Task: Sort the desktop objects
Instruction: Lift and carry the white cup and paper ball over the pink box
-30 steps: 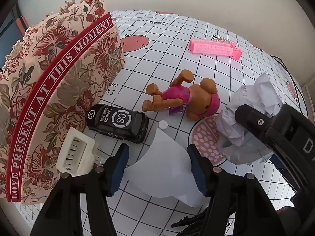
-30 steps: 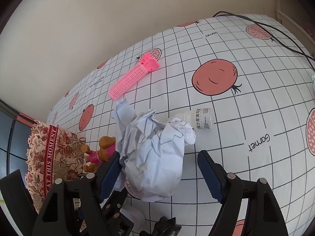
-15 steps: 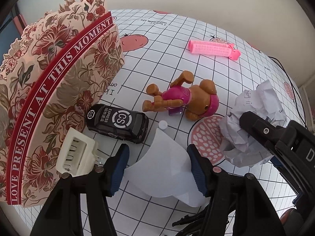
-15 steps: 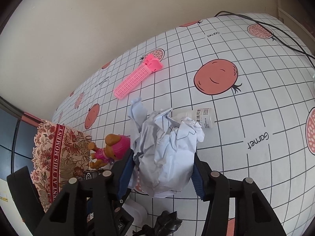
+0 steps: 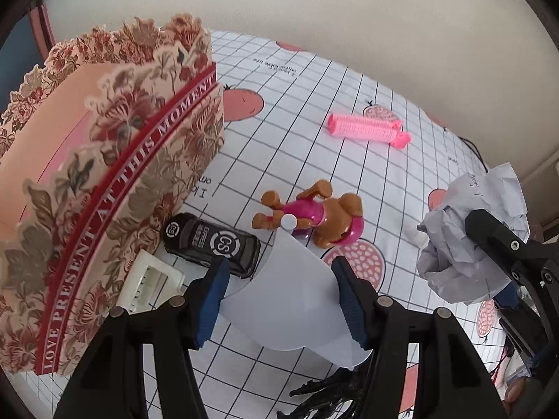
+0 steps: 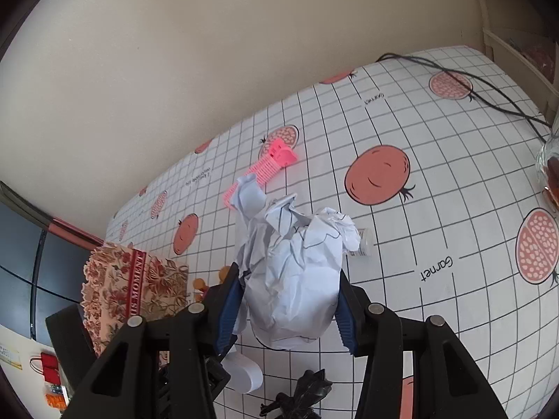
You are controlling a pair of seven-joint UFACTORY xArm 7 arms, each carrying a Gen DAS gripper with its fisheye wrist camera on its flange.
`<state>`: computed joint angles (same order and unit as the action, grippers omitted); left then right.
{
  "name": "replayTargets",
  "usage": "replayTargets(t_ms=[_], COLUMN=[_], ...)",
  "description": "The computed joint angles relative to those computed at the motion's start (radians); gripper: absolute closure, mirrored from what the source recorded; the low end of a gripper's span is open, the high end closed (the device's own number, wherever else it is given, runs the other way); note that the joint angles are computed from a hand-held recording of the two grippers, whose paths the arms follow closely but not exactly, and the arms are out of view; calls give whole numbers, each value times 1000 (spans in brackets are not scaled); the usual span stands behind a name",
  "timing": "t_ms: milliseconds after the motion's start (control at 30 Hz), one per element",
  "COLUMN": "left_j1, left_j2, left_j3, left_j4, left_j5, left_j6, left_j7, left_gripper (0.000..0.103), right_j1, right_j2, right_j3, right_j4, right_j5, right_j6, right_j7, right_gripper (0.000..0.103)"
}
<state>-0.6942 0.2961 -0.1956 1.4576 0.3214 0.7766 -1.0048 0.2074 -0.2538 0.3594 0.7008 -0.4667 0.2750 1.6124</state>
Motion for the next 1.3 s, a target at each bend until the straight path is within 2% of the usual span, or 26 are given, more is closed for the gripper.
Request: replayTargets(t_ms=[67, 100, 133, 267, 400, 733, 1000, 1300], left_j1=[0, -36, -30, -47, -29, 34, 126, 220], left_j2=[5, 59, 71, -2, -73, -187, -289, -363], left_j3=[-9, 22, 14, 36, 22, -9, -32, -54], left_j4=[34, 97, 121, 89, 59, -8, -119, -214], left_j5=[7, 12, 29, 81, 128, 221, 229, 194], left_j6=[2, -25, -19, -41, -59, -52, -33, -42], left_j7=[-27, -34, -50, -98, -127, -185, -264, -313], left_gripper=[41, 41, 41, 41, 41, 41, 41, 41], right_j1=[-21, -31, -40, -74, -97, -99, -31, 100], right_j2=[-29, -45, -59, -121, -148, -81, 51, 199], right_j3=[19, 29, 39, 78, 112, 156, 156, 117], right_j4=[11, 17, 24, 47, 84, 183, 304, 450], right_j5=[-33, -49, -63, -101, -120, -137, -253, -347], right_j6=[12, 21, 27, 40, 49, 34, 48, 103], right_j7=[30, 42, 53, 86, 82, 86, 119, 109], right_gripper=[51, 51, 51, 51, 51, 51, 51, 51])
